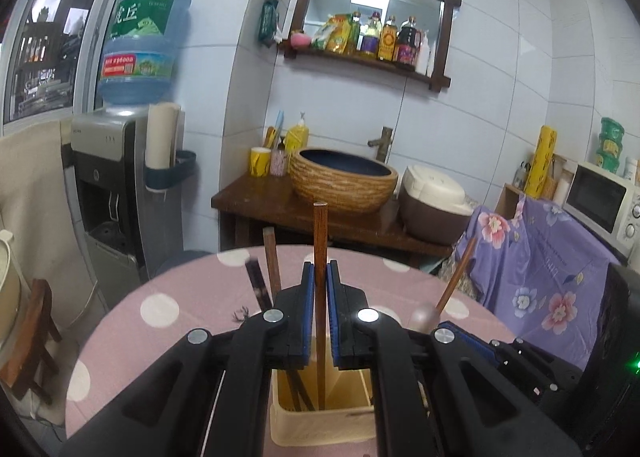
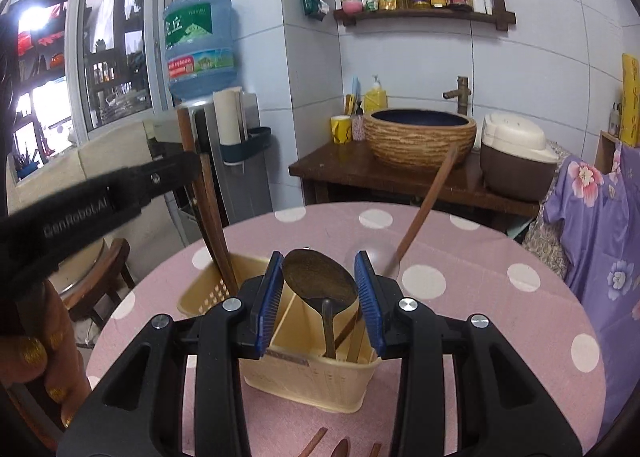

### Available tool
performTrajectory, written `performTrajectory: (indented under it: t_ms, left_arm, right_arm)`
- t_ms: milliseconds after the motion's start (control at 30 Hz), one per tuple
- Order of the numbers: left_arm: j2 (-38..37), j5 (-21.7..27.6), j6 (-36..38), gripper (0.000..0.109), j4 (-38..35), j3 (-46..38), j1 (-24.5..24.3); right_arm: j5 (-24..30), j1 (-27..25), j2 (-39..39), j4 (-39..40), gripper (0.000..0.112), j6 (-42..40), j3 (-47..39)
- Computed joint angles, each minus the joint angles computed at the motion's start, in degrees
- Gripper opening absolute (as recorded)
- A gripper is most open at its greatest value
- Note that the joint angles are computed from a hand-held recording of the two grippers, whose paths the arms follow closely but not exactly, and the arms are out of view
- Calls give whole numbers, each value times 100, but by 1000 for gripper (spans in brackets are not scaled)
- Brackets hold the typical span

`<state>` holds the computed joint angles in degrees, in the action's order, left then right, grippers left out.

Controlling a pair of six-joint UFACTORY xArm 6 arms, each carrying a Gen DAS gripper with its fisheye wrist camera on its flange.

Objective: Organize utensils
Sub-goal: 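Lower the spoon and chopstick into the basket and open both grippers, then withdraw both grippers from the basket back to the utensils on the table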

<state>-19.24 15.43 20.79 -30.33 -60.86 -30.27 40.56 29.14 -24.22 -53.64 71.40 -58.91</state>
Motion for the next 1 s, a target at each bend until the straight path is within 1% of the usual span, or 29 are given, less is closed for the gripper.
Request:
performTrajectory:
  t_ms: [200,233,267,300,367,400,433,467,500,533,567,633,667,700,767,800,833,867,933,1000]
  left_arm:
    - [19,100,69,8,-92,60,72]
    - [-16,82,157,8,-178,89,63]
    - [-66,92,281,8,-299,113,61]
    - [-149,97,352,8,-357,156,71]
    - [-352,-12,356,13,-293,334,75]
    - [-503,-36,413,25,-310,459,87]
    - [-662,-59,526,43,-411,600,85]
    - [-838,-29,735,52,-613,744,109]
    - [-1025,53,902,66,-754,899,146]
    - [-1244,212,1022,72,-797,1085,212]
    - [-1411,382,1013,74,-676,1246,281]
    - [-1725,787,628,85,-58,1607,420]
    - [-1851,995,538,86,83,1778,465]
    - [-1958,1203,488,88,137,1945,490]
    - [-2064,1571,276,88,357,2185,482]
    - [-2103,1700,202,86,445,2284,451]
    - [-2140,1795,135,78,515,2407,373]
    - [-2133,1886,127,73,510,2473,301]
    - [-2009,2135,105,54,520,2470,171]
    - [-1915,2144,36,46,682,2526,-7]
  right_arm:
    - [-162,-55,-23,-22,38,117,178]
    - [-140,-26,-31,-76,40,129,194]
    - [-79,29,-64,-198,44,231,228]
    - [-32,78,-119,-301,46,334,270]
    - [1,175,-292,-440,48,478,415]
    - [75,266,-423,-546,49,560,504]
    - [189,368,-540,-633,51,613,578]
    - [389,522,-690,-712,53,634,672]
    - [601,683,-847,-758,54,647,780]
    - [796,826,-1000,-782,57,664,887]
    - [1076,1006,-1154,-780,59,688,994]
    - [1741,1454,-1483,-786,59,881,1252]
    - [2008,1630,-1623,-763,59,1006,1375]
    - [2383,1872,-1768,-704,59,1181,1518]
    - [2789,2155,-1996,-538,59,1420,1760]
    - [2989,2309,-2117,-414,59,1539,1910]
    - [3157,2418,-2183,-322,59,1617,1999]
    - [3331,2529,-2266,-212,59,1710,2107]
    - [3461,2643,-2469,-43,59,1866,2329]
    - [3610,2748,-2629,108,59,2062,2490]
